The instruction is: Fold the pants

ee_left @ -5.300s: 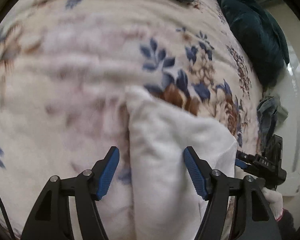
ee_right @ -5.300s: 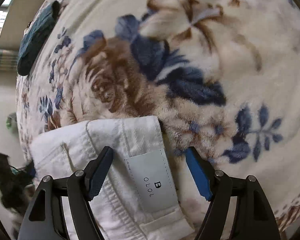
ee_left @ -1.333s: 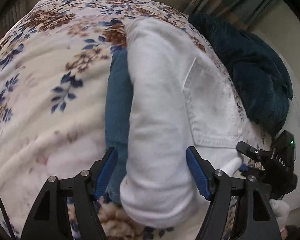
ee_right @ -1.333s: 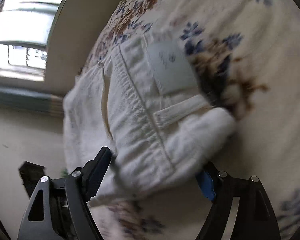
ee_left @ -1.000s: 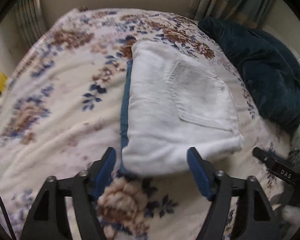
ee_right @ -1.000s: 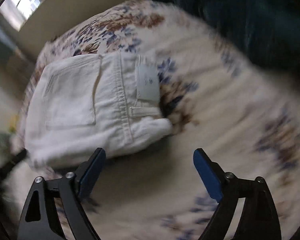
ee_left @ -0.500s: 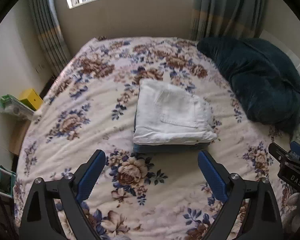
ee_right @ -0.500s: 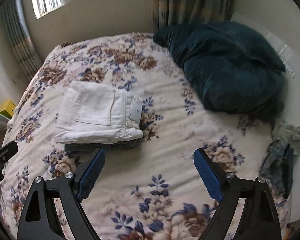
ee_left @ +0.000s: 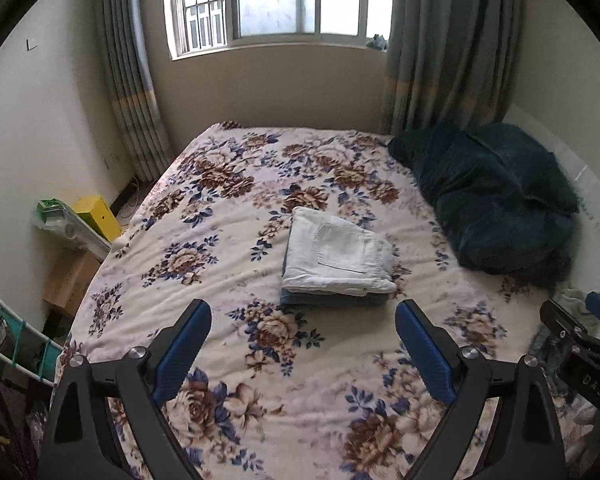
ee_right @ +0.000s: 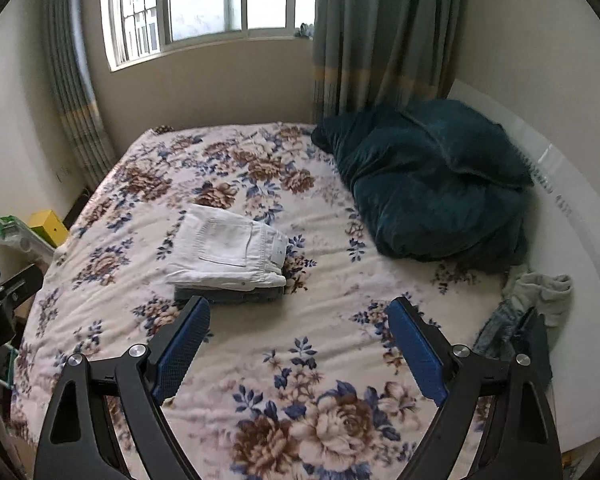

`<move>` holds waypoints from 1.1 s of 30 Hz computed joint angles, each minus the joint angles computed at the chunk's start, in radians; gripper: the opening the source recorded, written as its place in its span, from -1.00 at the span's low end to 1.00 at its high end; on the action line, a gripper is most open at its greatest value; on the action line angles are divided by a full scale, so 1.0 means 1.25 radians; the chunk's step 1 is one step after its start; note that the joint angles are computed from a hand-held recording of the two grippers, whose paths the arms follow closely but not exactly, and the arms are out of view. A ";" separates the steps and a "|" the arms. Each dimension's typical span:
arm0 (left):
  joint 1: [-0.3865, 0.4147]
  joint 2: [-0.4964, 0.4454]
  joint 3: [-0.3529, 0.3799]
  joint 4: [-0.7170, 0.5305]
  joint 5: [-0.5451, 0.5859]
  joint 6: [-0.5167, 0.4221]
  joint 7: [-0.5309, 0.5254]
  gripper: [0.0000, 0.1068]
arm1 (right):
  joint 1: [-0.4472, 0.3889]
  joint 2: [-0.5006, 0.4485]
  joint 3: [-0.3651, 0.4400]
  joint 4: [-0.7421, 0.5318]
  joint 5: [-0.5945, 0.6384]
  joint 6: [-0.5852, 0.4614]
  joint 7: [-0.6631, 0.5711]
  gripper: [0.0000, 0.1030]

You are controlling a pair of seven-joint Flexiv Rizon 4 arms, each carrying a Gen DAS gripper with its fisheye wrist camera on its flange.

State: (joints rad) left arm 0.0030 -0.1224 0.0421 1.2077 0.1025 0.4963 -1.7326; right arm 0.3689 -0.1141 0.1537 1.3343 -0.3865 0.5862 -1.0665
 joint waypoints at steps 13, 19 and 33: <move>0.008 0.259 -0.015 0.104 0.010 -0.083 0.046 0.76 | 0.005 0.271 0.111 0.030 -0.005 -0.186 0.037 0.80; 0.026 0.342 -0.029 0.128 -0.002 -0.128 0.061 0.76 | 0.011 0.339 0.167 -0.007 0.010 -0.277 0.058 0.81; 0.063 0.377 -0.087 0.104 0.028 -0.196 -0.007 0.93 | -0.009 0.370 0.167 -0.090 0.085 -0.338 -0.013 0.81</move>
